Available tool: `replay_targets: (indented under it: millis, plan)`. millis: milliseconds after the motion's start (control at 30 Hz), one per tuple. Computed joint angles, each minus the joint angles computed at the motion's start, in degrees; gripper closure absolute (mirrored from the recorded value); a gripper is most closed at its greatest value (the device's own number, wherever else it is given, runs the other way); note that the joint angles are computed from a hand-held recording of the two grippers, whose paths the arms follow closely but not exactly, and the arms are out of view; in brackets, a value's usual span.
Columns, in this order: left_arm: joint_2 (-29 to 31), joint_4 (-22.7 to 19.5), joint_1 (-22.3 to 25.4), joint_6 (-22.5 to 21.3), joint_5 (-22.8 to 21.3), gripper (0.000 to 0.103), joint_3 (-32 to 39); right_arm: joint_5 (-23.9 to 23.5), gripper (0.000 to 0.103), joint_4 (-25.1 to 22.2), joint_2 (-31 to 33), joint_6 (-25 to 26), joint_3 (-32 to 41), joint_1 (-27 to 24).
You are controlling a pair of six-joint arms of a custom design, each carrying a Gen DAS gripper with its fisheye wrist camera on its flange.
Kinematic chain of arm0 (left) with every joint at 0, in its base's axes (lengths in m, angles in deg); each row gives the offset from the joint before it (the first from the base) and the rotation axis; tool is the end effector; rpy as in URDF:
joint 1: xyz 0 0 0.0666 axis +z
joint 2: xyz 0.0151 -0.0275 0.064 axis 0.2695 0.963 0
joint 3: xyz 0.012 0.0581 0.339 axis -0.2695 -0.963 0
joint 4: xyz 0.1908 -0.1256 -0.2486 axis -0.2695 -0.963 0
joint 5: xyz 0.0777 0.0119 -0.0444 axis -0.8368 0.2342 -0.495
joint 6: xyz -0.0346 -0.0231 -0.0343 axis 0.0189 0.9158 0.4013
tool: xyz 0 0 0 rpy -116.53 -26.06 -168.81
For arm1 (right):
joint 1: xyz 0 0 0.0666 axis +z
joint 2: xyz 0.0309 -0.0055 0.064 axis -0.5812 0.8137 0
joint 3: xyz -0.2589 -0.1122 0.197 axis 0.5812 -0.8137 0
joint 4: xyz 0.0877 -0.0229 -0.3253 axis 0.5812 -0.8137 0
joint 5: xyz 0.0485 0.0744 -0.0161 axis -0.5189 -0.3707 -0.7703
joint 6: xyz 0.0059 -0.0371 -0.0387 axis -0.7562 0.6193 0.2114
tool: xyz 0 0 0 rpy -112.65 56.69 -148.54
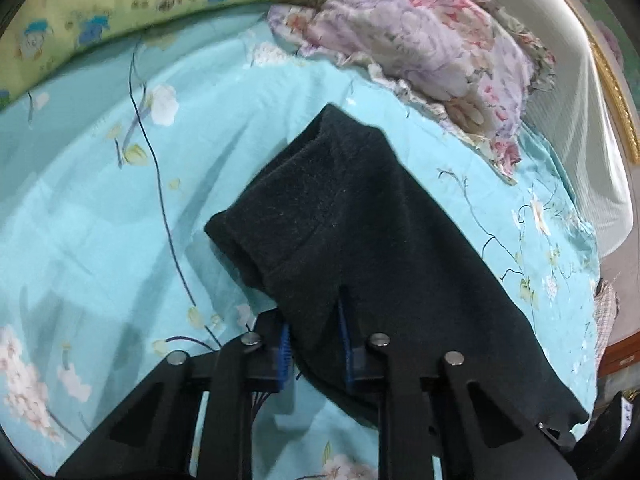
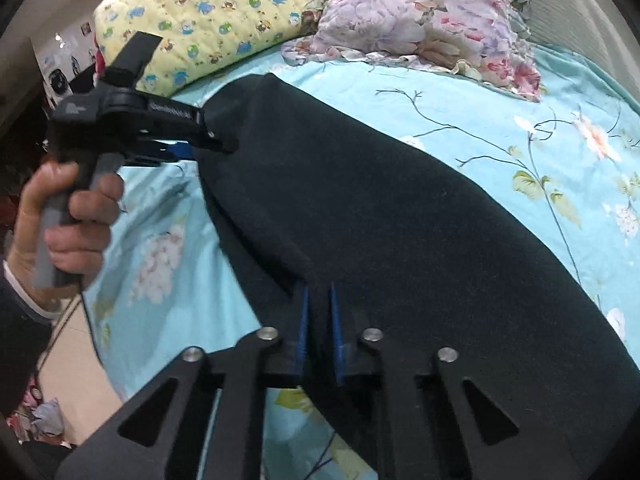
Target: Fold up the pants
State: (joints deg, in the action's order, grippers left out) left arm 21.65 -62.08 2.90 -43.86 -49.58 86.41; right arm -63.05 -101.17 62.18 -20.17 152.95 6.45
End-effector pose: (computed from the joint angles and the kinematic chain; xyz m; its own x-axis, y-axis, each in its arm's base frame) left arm 0.5042 -0.1225 0.4460 -0.8856 -0.1005 -0.4535 0.0682 0.9375 -0.3411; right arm 0.3469 0.3052 0.4451 -0.7796 -0.0977 -0.6186 -0.2771 0.9396 0.2008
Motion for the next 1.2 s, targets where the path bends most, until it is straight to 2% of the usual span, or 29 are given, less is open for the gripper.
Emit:
replay_targets:
  millis: [100, 233, 300, 333, 400, 533, 600, 700, 767, 800, 833, 867, 933, 1033, 1167, 1200]
  plan:
    - [-3.48, 1.73, 0.64, -0.42, 0.53, 0.092, -2.52, -0.60, 0.095, 0.15, -0.49, 0.75, 0.69, 0.97]
    - [-7.08, 3.37, 2.53, -1.33, 4.17, 0.092, -6.82, -2.55, 0.096, 0.81, -1.52, 1.03, 0.78, 1.84]
    - [-7.30, 3.44, 2.40, -2.99, 3.03, 0.091, -8.13, -5.65, 0.096, 0.54, -0.94, 0.34, 0.89, 1.58]
    - [-7.18, 3.57, 2.12, -3.65, 2.07, 0.091, -8.76, -4.73, 0.096, -0.92, 0.11, 0.14, 1.76, 1.89]
    - [-7.47, 4.60, 1.62, -4.30, 0.54, 0.085, -10.06, -3.17, 0.096, -3.21, 1.82, -0.76, 2.98, 2.01]
    - [-8.42, 5.54, 1.79, -4.10, 0.14, 0.075, -11.41, -8.22, 0.096, -0.58, -0.04, -6.19, 0.61, -0.11]
    - [-8.83, 5.38, 2.07, -3.78, 0.08, 0.059, -11.53, -8.14, 0.094, 0.30, -1.77, -7.15, -0.14, -0.92]
    - [-10.27, 6.33, 2.32, -3.15, -0.72, 0.052, -12.72, -9.09, 0.084, 1.98, -4.05, -7.78, -0.86, -3.59]
    - [-10.45, 6.29, 2.46, -3.13, -0.09, 0.044, -12.66, -9.34, 0.067, 2.70, -4.70, -8.58, -0.62, -6.21]
    - [-10.28, 6.26, 2.40, -3.25, -0.10, 0.044, -12.45, -9.07, 0.054, 2.85, -4.59, -8.88, -0.19, -7.32]
    - [-9.62, 5.95, 2.14, -3.39, -0.75, 0.044, -11.72, -8.93, 0.046, 3.18, -4.45, -9.30, 0.20, -8.51]
    - [-9.05, 5.55, 2.01, -3.43, -1.10, 0.044, -11.10, -10.01, 0.046, 4.08, -4.00, -9.57, 0.59, -10.11]
    - [-6.46, 3.55, 1.73, -2.97, -1.69, 0.044, -8.19, -16.00, 0.046, 4.46, -1.21, -10.99, 2.79, -14.05]
    - [-4.19, 2.17, 1.81, -2.11, -1.76, 0.044, -5.94, -22.76, 0.046, 1.76, 3.96, -12.06, 6.74, -18.34]
    - [-2.91, 2.50, 1.85, -1.96, -2.05, 0.044, -5.50, -27.97, 0.047, -2.90, 10.14, -9.57, 12.08, -20.70]
    - [-2.79, 2.78, 1.79, -1.97, -2.23, 0.044, -5.60, -29.91, 0.051, -4.05, 11.60, -8.40, 13.37, -20.80]
